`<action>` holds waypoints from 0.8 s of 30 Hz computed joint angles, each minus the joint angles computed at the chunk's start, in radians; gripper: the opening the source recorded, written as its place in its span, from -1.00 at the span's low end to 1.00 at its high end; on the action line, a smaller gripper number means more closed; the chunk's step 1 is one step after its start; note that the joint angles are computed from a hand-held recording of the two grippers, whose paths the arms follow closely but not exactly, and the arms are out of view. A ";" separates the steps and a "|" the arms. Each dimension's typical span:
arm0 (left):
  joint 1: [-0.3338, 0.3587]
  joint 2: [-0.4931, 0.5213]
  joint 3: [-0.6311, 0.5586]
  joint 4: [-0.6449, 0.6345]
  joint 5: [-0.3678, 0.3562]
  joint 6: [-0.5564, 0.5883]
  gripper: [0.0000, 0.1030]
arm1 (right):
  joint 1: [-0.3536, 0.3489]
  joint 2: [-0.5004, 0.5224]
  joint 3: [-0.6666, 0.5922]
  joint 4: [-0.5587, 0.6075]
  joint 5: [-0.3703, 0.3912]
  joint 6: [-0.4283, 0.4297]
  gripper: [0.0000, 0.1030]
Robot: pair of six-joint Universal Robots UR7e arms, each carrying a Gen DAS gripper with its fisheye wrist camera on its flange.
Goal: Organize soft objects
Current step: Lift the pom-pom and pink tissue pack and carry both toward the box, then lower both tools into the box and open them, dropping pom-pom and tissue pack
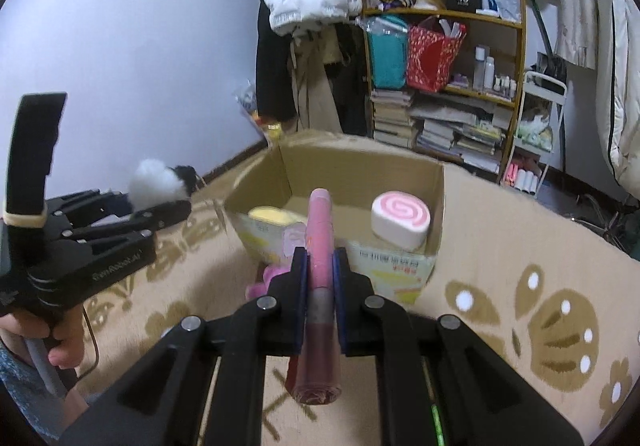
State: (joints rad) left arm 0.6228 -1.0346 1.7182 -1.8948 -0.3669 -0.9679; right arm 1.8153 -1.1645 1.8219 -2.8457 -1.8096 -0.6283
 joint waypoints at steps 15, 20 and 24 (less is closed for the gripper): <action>0.066 0.095 -0.095 -0.276 0.043 0.336 -0.35 | -0.006 0.091 -0.109 -0.079 0.070 0.013 -0.75; 0.083 0.134 -0.130 -0.355 0.060 0.430 -0.34 | -0.018 0.125 -0.154 -0.081 0.088 0.036 -0.75; 0.100 0.157 -0.144 -0.432 0.053 0.495 -0.34 | -0.027 0.157 -0.185 -0.095 0.104 0.041 -0.75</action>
